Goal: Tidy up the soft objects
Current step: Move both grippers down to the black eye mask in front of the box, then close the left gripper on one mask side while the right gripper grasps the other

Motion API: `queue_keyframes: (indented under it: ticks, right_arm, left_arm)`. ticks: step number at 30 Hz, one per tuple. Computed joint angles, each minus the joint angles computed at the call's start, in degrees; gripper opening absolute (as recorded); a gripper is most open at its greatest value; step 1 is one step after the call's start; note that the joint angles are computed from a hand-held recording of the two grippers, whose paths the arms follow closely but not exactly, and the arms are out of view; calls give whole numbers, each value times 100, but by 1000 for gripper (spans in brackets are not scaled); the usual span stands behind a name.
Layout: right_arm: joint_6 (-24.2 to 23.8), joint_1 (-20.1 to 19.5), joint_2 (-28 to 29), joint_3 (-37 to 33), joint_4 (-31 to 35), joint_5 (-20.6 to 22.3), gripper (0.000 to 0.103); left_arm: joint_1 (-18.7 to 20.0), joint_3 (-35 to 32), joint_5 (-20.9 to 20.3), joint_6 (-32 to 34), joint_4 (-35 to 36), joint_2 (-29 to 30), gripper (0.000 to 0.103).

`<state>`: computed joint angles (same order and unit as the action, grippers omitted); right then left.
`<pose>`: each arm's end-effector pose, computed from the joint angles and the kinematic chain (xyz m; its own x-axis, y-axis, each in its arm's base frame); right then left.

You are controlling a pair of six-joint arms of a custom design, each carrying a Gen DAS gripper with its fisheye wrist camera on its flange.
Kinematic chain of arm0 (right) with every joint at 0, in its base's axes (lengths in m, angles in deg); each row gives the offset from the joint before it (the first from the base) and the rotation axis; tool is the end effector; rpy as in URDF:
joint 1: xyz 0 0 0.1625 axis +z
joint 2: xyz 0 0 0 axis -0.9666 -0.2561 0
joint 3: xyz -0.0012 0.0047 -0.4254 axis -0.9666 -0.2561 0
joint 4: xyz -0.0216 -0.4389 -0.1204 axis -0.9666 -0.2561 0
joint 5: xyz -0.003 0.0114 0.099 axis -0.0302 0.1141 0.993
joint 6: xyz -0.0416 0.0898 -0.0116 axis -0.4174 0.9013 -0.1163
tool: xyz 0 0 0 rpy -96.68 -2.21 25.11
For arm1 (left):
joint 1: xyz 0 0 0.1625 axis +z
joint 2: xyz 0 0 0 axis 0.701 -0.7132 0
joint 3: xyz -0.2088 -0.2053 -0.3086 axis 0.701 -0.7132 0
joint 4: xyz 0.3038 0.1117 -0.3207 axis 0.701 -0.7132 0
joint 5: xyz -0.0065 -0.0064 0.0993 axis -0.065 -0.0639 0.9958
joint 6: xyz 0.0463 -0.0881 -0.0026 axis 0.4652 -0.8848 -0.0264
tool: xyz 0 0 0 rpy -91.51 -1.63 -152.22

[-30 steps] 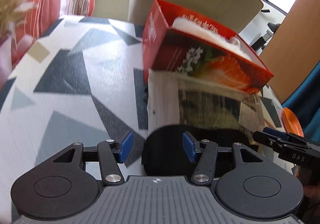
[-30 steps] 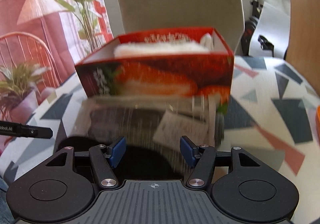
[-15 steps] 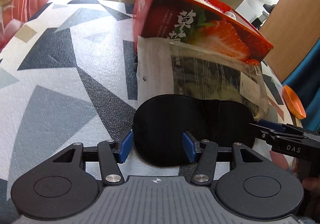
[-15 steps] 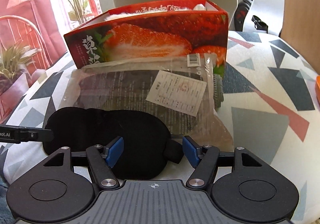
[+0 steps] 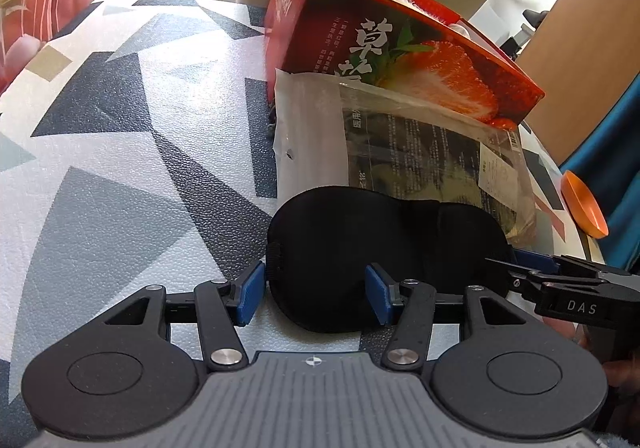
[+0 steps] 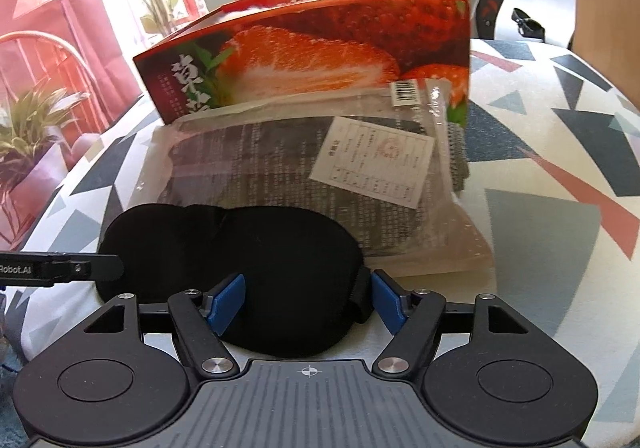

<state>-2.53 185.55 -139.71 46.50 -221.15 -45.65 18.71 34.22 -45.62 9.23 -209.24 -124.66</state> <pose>0.2597 -0.4832 0.0754 -0.8519 -0.0263 0.5231 -0.3661 0.7441 -0.5588 -0.0821 -0.5608 0.2473 -0.8583 0.2652 -0.4393 0.4495 0.8014 -0.3945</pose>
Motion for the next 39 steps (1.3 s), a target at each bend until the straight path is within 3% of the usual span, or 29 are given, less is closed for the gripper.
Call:
queue_keyframes:
  ticks: [22,28,33,39]
  right_arm:
    - [-261,31,-31,-14,-19,429,48]
    - [-333,41,-26,4,-86,483,35]
    - [-371,62,-45,22,-174,538,28]
    - [-364,44,-140,71,-313,723,26]
  left_arm:
    - [16,-34,-35,16,122,-28,57]
    - [41,-38,-137,11,188,-62,56]
    - [80,-50,-279,-61,279,-119,47]
    - [96,-18,-559,-51,155,-258,23]
